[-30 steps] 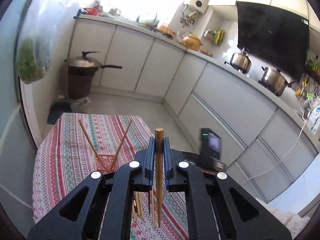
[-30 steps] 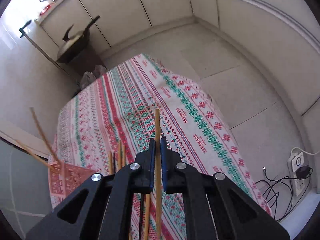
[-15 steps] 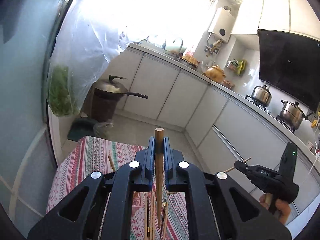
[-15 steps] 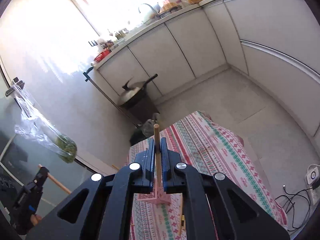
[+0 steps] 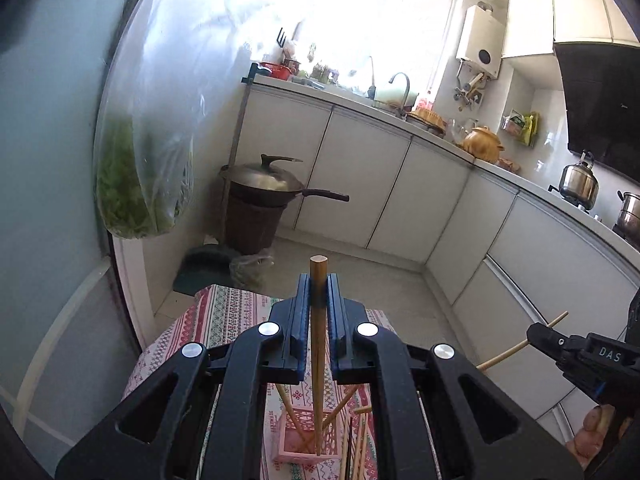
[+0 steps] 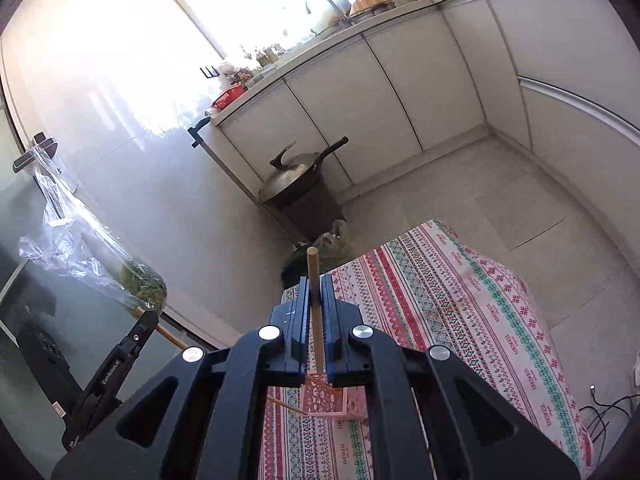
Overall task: Organize utensils
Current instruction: 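Carry the chopstick with the left gripper and drop it into the basket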
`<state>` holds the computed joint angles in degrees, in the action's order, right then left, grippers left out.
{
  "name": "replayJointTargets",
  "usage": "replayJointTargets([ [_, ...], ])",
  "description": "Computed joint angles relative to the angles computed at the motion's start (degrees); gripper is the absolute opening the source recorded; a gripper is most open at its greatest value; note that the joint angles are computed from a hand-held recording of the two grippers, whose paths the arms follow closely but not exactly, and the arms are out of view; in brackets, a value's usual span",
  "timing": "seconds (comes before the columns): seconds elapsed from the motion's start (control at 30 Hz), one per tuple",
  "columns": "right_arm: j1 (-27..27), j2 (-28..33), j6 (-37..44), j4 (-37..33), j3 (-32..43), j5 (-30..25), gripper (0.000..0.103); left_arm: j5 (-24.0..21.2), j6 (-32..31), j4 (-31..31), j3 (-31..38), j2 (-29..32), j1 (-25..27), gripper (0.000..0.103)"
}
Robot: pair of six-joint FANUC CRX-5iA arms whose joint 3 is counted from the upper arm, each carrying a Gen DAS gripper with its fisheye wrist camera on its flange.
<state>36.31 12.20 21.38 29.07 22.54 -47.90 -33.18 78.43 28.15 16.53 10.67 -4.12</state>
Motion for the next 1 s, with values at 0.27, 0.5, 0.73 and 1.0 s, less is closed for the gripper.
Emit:
replayJointTargets([
  [0.27,0.62,2.01,2.32,-0.08,2.03,-2.08,0.006,3.96,-8.03,10.46,-7.06,-0.53,0.19,0.019],
  [0.5,2.03,3.59,3.44,1.48,3.70,-3.40,0.006,6.13,-10.12,12.29,-9.85,-4.13,1.12,0.022],
  [0.73,2.31,8.63,7.73,-2.64,9.32,-5.74,0.007,0.47,-4.89,4.40,-5.52,-2.29,1.87,0.023],
  [1.0,3.97,10.53,6.05,3.54,8.17,-7.16,0.027,-5.05,1.96,-5.12,-1.31,-0.97,1.52,0.037],
])
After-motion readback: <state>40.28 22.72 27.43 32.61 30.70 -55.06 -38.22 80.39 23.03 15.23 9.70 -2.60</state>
